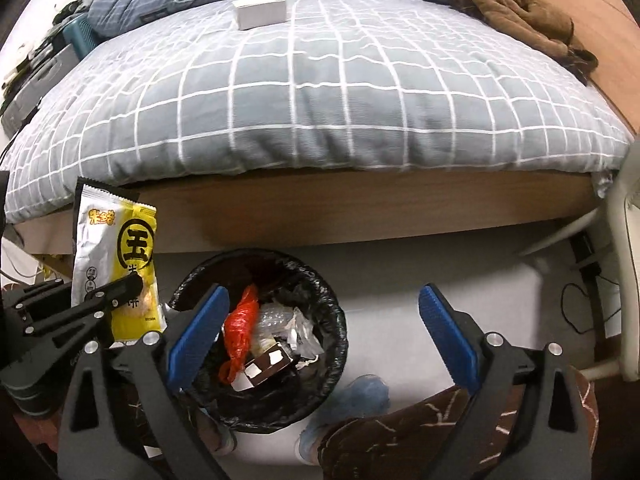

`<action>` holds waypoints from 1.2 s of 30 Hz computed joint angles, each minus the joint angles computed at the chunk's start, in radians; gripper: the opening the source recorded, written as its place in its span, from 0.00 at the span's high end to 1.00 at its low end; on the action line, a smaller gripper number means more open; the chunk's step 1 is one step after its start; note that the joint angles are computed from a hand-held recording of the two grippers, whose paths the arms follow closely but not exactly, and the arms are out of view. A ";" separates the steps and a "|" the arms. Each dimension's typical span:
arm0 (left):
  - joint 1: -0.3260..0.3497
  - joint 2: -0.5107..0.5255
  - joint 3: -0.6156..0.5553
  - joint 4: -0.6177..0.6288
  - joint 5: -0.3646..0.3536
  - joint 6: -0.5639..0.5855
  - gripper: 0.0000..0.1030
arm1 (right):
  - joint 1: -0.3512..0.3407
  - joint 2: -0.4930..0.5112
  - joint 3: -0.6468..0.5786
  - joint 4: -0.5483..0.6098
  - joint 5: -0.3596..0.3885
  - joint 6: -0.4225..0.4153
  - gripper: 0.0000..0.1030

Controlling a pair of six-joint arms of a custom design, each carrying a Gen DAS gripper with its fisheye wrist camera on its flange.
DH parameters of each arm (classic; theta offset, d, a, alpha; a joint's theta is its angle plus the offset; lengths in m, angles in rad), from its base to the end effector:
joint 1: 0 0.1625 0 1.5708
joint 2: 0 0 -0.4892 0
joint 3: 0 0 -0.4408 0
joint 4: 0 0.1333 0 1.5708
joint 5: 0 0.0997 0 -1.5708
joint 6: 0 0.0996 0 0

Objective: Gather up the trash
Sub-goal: 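Open the right tool to drop the cotton pad bag into the bin, then move the right tool back toward the white earphone box on the bed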

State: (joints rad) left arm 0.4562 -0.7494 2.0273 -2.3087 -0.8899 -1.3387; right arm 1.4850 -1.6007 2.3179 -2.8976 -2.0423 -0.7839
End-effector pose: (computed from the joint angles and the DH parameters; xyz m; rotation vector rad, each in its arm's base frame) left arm -0.3905 -0.4099 -0.0439 -0.0339 2.3696 -0.5663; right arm 0.0492 -0.4560 0.3461 0.6590 -2.3481 0.4478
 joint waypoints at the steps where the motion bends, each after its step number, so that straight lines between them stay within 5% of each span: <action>1: 0.000 0.000 -0.001 0.004 0.001 -0.001 0.79 | -0.002 -0.001 -0.001 0.000 0.000 -0.001 0.11; 4: -0.007 -0.001 -0.002 0.017 0.019 -0.021 0.40 | -0.003 0.001 -0.012 0.003 -0.002 0.003 0.11; 11: -0.018 -0.051 -0.010 0.152 0.093 -0.091 0.13 | 0.032 0.023 -0.038 -0.003 0.000 0.018 0.11; 26: 0.060 -0.163 -0.123 0.385 0.300 -0.115 0.06 | 0.175 0.223 -0.277 -0.006 0.050 0.056 0.10; 36: 0.176 -0.184 -0.208 0.403 0.396 -0.005 0.06 | 0.232 0.434 -0.459 -0.013 0.050 0.043 0.07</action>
